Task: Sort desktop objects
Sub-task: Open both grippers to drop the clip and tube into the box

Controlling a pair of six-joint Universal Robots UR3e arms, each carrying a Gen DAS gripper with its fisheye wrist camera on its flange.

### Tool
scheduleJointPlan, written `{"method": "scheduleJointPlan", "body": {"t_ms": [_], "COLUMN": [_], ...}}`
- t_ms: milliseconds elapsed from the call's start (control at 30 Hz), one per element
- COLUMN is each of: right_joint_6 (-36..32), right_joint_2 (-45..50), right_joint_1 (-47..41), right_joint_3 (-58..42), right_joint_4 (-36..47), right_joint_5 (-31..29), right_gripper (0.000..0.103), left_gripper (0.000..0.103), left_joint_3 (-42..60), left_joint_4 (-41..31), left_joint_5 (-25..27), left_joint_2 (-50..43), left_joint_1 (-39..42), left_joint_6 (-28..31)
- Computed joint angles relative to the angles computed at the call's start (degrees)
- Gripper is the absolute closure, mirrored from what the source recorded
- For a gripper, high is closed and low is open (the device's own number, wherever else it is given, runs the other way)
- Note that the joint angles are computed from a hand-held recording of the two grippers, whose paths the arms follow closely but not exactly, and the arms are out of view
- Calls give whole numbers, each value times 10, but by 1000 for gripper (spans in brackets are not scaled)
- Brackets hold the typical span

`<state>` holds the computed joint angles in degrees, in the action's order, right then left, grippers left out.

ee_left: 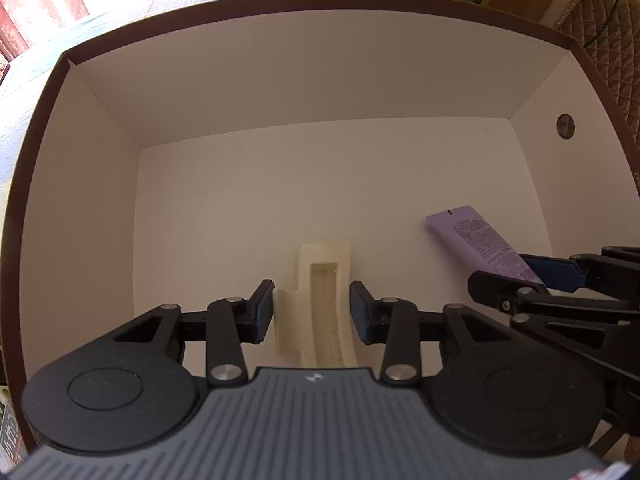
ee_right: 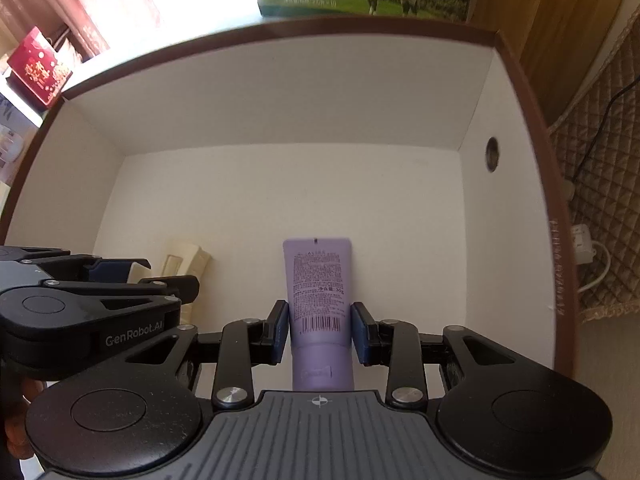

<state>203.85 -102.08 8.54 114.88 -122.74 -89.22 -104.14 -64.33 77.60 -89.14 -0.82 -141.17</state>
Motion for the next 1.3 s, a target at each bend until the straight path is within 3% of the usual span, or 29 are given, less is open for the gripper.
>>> {"method": "scheduleJointPlan", "body": {"t_ms": [167, 300, 567, 700, 767, 867, 1100, 1300], "right_joint_6": [-15, -23, -26, -12, 5, 21, 81, 152], "right_joint_2": [-7, -17, -81, -119, -121, -136, -162, -149], "right_joint_1": [-14, -21, -17, 4, 35, 67, 156, 253], "right_joint_3": [2, 4, 29, 35, 32, 29, 34, 12], "right_joint_4": [12, 5, -19, -32, -49, -55, -74, -52], "right_joint_5": [15, 21, 22, 10, -20, -51, -117, -192], "right_gripper": [73, 71, 31, 25, 15, 9, 2, 2], "left_gripper": [65, 49, 35, 29, 25, 23, 20, 16], "left_joint_3": [7, -5, -10, -17, -21, -32, -21, -1], "left_joint_4": [-8, -2, -10, -44, -60, -87, -216, -396], "left_joint_5": [0, 1, -20, -55, -75, -104, -179, -238], "left_joint_2": [-5, 9, 41, 81, 110, 161, 259, 359], "left_joint_1": [4, 13, 28, 67, 90, 125, 237, 387], "left_joint_6": [8, 28, 44, 78, 100, 129, 231, 385]}}
